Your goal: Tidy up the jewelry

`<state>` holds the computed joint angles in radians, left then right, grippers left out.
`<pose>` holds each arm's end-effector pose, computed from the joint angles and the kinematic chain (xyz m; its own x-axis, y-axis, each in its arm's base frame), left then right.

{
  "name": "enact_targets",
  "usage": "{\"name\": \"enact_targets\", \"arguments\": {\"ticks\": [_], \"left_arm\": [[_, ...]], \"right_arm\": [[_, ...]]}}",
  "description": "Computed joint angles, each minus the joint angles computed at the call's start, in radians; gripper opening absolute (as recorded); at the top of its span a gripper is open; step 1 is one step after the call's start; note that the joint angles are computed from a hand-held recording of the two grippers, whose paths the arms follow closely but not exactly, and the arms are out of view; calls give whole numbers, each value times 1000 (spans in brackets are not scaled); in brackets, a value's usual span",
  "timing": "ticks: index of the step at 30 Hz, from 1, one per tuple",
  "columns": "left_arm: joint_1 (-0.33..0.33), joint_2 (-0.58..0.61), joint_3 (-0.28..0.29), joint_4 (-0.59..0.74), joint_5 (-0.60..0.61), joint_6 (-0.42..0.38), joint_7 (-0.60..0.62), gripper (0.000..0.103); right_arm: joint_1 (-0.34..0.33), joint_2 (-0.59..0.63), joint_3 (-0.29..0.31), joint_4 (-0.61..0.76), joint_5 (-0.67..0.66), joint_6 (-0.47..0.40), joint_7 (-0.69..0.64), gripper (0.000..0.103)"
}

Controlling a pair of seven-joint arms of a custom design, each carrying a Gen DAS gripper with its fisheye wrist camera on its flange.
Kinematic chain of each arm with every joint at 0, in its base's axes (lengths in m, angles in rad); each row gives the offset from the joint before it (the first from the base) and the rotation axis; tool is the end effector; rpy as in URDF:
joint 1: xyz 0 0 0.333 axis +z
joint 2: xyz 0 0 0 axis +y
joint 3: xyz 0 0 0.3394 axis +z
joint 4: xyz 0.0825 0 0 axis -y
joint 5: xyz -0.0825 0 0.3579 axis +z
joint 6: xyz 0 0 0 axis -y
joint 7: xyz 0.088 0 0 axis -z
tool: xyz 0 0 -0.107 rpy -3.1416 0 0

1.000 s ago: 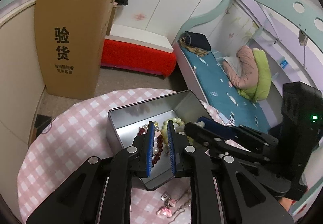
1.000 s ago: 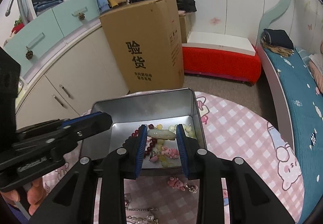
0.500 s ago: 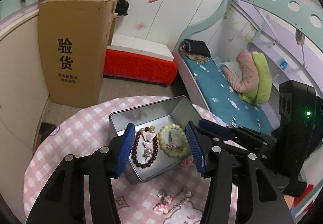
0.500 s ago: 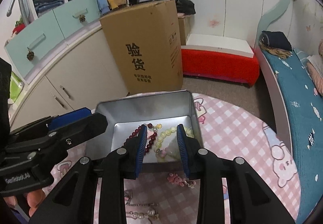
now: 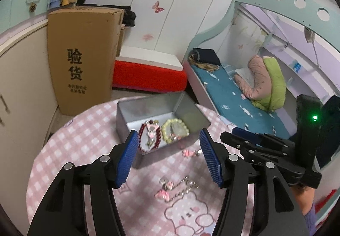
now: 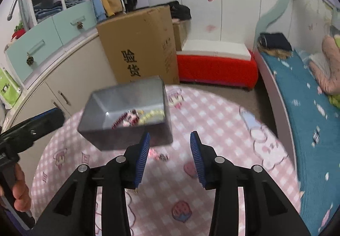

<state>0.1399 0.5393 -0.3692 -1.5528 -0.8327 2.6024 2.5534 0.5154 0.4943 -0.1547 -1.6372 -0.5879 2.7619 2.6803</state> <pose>0.7139 -0.0949 0.4360 -0.5575 -0.7723 0.3044 -0.6676 0.1992 -0.7174 0.6487 0.2914 0.4332 -0.1678 -0.9756 -0.1418 -0.7156 0.2195 -0.6631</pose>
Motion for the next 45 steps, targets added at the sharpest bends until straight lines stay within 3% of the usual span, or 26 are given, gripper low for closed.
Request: {"name": "enact_targets", "arguments": {"ticks": [8, 17, 25, 27, 29, 32, 34, 45], "left_arm": [[6, -46, -5, -141, -32, 109, 91, 58], [2, -6, 16, -140, 32, 79, 18, 58], [19, 7, -19, -152, 48, 78, 59, 58], [12, 3, -19, -165, 53, 98, 74, 58], [10, -5, -24, -183, 51, 120, 87, 58], [9, -16, -29, -205, 52, 136, 103, 58], [18, -24, -42, -223, 39, 151, 134, 58], [-18, -18, -35, -227, 51, 192, 143, 58]], "right_arm": [[-18, 52, 36, 1, 78, 0, -71, 38], [-21, 137, 44, 95, 167, -27, -178, 39], [0, 177, 12, 155, 162, -37, -234, 39], [2, 179, 11, 157, 160, -34, -248, 36], [-10, 180, 27, 153, 172, -9, -274, 27], [18, 182, -1, 160, 158, -26, -270, 25], [18, 176, 2, 149, 160, -22, -269, 18], [19, 87, -12, -29, 168, 101, -167, 18]]}}
